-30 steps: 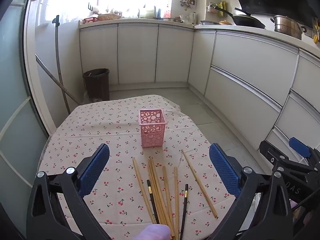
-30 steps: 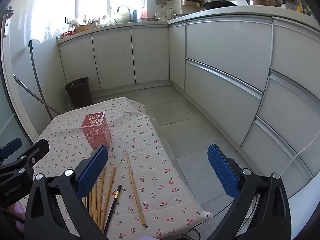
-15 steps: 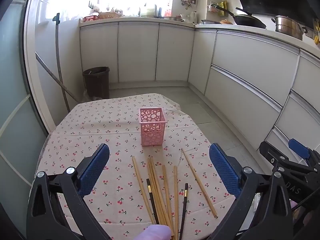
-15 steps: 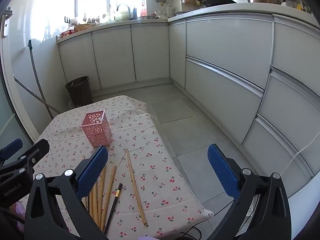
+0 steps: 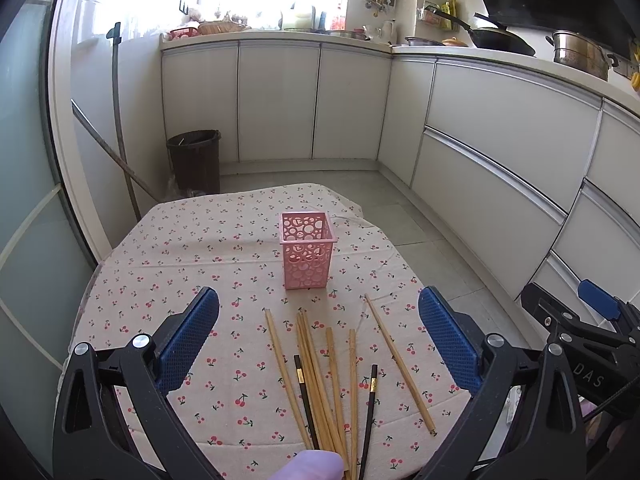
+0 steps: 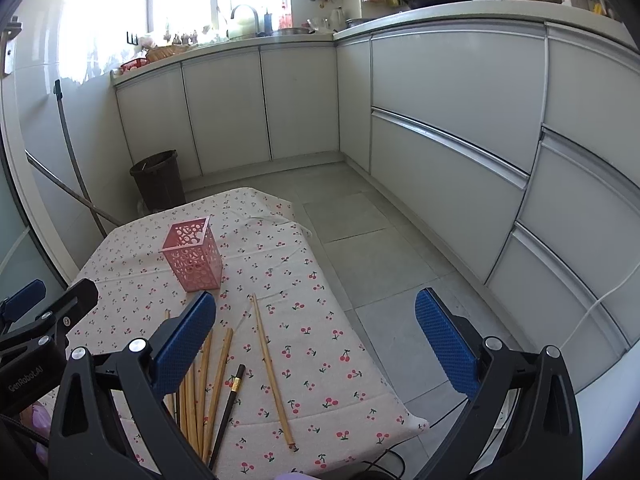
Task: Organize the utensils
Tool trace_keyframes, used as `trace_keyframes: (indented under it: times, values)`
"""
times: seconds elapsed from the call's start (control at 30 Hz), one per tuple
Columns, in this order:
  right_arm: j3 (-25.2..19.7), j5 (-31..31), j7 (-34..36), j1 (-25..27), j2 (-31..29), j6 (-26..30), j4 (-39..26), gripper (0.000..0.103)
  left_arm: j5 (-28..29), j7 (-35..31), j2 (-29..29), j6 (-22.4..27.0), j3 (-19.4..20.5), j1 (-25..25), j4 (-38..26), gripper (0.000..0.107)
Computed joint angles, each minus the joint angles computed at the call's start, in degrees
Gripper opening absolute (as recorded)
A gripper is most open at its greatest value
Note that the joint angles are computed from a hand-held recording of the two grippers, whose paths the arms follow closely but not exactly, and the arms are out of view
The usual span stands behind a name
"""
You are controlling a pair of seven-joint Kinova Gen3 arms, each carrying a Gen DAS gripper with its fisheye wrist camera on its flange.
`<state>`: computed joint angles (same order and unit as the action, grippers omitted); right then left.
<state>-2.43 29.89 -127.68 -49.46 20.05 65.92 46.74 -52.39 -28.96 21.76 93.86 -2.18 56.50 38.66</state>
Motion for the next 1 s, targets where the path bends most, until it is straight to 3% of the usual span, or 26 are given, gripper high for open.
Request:
trace_keyframes:
  times: [1.0]
  values:
    - [0.2, -0.8, 1.0, 0.1, 0.4, 1.0, -1.3, 0.097, 1.0, -0.1, -0.2, 0.0, 0.1, -0.7, 0.5, 0.096]
